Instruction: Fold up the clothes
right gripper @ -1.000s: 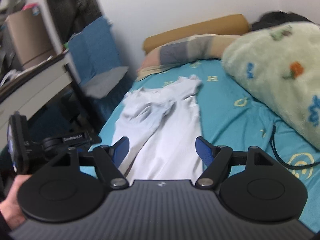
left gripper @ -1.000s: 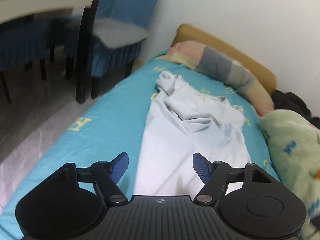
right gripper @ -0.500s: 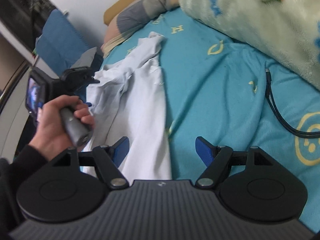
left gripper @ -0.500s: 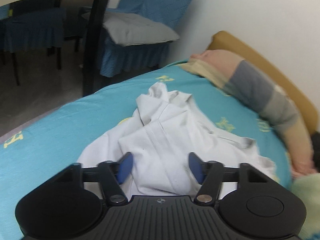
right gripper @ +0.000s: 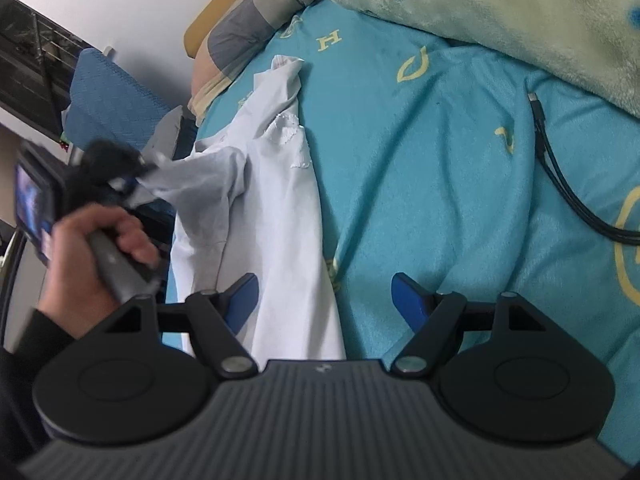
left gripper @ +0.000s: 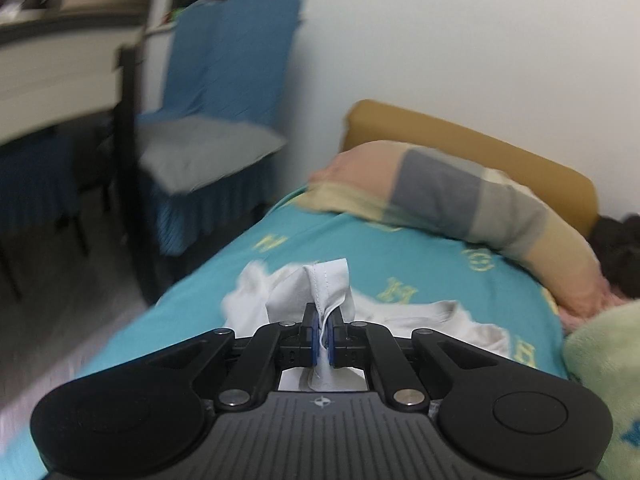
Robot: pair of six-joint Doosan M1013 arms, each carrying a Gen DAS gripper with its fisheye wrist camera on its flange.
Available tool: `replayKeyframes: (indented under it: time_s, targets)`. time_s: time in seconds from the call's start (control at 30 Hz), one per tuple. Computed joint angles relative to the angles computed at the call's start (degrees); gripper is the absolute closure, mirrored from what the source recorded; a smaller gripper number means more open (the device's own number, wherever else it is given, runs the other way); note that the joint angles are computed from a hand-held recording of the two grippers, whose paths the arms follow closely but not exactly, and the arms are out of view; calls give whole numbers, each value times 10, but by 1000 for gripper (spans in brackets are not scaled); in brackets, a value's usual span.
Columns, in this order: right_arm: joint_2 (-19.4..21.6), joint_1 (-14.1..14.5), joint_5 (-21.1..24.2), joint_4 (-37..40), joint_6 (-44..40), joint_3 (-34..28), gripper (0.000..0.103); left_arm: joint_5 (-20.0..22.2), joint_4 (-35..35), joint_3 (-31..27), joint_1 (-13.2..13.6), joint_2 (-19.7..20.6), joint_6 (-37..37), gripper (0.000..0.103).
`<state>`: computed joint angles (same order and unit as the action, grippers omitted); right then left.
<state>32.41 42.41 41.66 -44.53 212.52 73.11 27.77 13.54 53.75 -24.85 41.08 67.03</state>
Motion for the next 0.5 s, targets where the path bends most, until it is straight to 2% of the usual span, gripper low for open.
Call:
replayKeyframes:
  time_s: [0.1, 0.27, 0.37, 0.47, 0.5]
  targets:
    - [5, -3, -2, 24, -27, -7, 27, 8, -42, -38, -7, 17, 64, 98]
    - [11, -4, 14, 18, -35, -14, 27, 42, -109, -101, -23, 59, 141, 98]
    - [12, -5, 18, 19, -32, -14, 27, 63, -111, -122, -30, 81, 130, 94]
    - [12, -6, 18, 12, -27, -14, 27, 82, -122, -126, -24, 88, 78, 72]
    - [13, -6, 19, 8, -27, -15, 27, 94, -119, -127, -21, 87, 62, 58]
